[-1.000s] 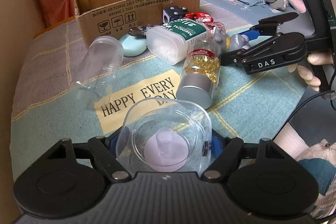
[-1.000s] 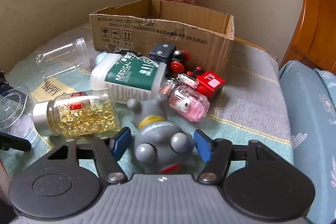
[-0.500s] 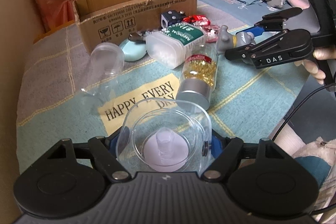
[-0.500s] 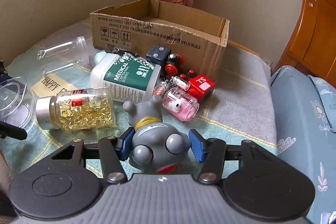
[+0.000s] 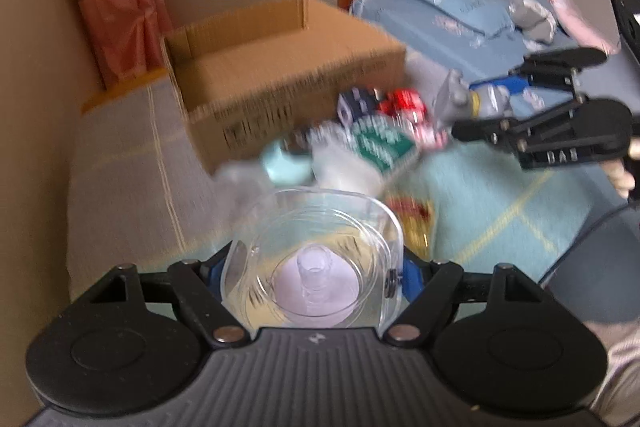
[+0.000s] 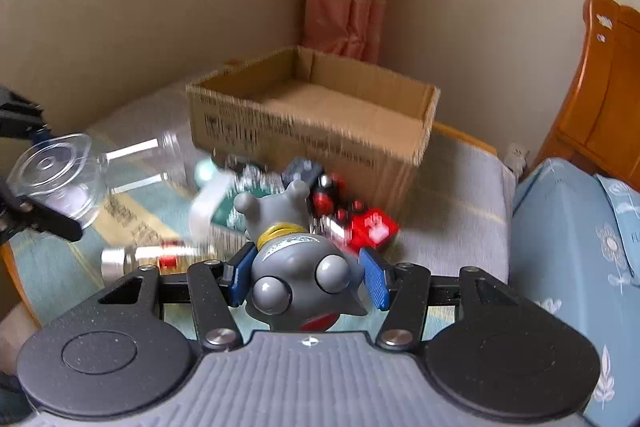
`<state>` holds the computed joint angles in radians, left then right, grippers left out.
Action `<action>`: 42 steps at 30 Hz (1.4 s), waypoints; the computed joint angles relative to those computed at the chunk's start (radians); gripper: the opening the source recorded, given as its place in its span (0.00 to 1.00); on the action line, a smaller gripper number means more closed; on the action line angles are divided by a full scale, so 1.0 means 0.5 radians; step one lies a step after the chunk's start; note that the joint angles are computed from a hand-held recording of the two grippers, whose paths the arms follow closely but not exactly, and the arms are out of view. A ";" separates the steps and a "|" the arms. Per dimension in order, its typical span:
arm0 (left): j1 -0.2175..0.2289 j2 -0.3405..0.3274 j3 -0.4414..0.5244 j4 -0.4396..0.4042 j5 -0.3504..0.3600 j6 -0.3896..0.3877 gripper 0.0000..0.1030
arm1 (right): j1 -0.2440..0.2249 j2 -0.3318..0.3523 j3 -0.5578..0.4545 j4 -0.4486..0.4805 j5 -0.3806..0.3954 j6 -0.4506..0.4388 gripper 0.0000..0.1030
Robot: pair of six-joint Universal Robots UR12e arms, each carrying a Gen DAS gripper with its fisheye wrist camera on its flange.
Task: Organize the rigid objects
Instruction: 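Carry the clear cup and grey toy into the cardboard box and release both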
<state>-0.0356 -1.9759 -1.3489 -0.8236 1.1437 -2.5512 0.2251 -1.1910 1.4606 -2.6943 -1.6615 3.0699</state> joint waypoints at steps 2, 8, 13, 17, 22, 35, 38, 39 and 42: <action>-0.011 -0.035 0.077 -0.004 0.003 -0.011 0.75 | -0.009 0.015 -0.039 -0.010 0.034 -0.015 0.59; -0.060 -0.216 0.395 -0.016 0.057 -0.061 0.75 | -0.038 0.100 -0.211 -0.029 0.090 -0.061 0.59; -0.105 -0.422 0.737 -0.112 0.170 -0.093 0.75 | -0.071 0.209 -0.406 0.062 0.120 -0.040 0.59; -0.131 -0.599 1.028 -0.228 0.241 -0.128 0.75 | -0.088 0.278 -0.518 0.132 0.118 -0.025 0.59; -0.158 -0.838 1.414 -0.407 0.301 -0.173 0.75 | -0.106 0.342 -0.633 0.233 0.117 -0.044 0.59; -0.196 -1.192 1.949 -0.488 0.443 -0.398 0.90 | -0.139 0.441 -0.802 0.366 0.105 -0.020 0.59; -0.187 -1.194 1.984 -0.601 0.383 -0.378 0.91 | -0.145 0.460 -0.832 0.387 0.112 -0.018 0.59; -0.186 -1.172 1.944 -0.595 0.389 -0.364 0.91 | -0.147 0.469 -0.848 0.400 0.117 -0.016 0.59; -0.179 -1.142 1.912 -0.631 0.382 -0.343 0.91 | -0.154 0.498 -0.900 0.437 0.135 -0.009 0.59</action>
